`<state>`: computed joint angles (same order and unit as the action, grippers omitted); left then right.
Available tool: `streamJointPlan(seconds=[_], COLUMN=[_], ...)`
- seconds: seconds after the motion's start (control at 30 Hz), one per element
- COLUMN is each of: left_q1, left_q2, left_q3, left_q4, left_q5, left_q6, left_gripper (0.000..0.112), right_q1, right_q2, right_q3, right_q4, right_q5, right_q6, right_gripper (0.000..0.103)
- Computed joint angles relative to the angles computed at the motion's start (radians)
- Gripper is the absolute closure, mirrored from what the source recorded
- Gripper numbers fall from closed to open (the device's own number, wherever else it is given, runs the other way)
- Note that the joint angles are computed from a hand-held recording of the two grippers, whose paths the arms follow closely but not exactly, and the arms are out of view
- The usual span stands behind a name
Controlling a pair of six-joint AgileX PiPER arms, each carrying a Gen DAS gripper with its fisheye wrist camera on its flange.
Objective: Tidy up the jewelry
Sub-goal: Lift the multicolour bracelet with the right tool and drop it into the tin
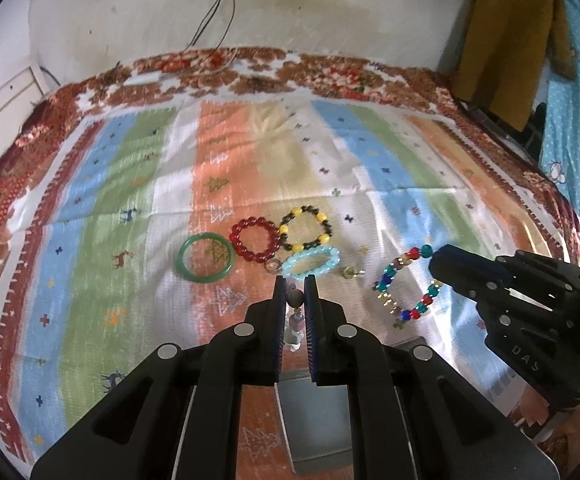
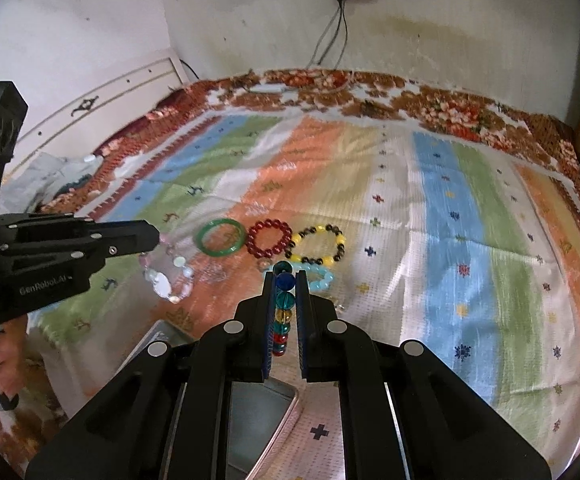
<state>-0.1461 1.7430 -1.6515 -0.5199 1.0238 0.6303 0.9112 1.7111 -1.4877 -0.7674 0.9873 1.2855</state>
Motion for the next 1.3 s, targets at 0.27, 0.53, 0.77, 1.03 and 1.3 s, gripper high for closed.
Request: streamJointPlan(seconds=[0.27,0.53,0.77,1.03,1.3], left_q1=[0.012,0.030,0.025,0.026,0.033], left_q2=[-0.104,-0.187,-0.208,-0.195,-0.151], left_q3=[0.121,0.218,0.248,0.236,0.201], left_q4=[-0.070,-0.120,-0.111,-0.074,-0.013], left_q5=[-0.021,-0.020,-0.004,-0.005,-0.048], left_q6=[0.083,0.146,0.152,0.100,0.032], left_gripper=[0.104,0.104,0.104,0.092,0.081], right_q1=[0.075,0.132,0.153,0.153,0.110], right_q2=[-0.044,-0.069,-0.073,-0.084,-0.089], right_q3=[0.040,0.079,0.099,0.121,0.141], right_q4=[-0.087,-0.111,-0.090,-0.083,-0.051], right_q5=[-0.001,-0.002,-0.020,-0.009,-0.035], right_q6=[0.076,0.126,0.129,0.169,0.164], right_gripper=[0.093,0.093,0.093,0.074,0.069])
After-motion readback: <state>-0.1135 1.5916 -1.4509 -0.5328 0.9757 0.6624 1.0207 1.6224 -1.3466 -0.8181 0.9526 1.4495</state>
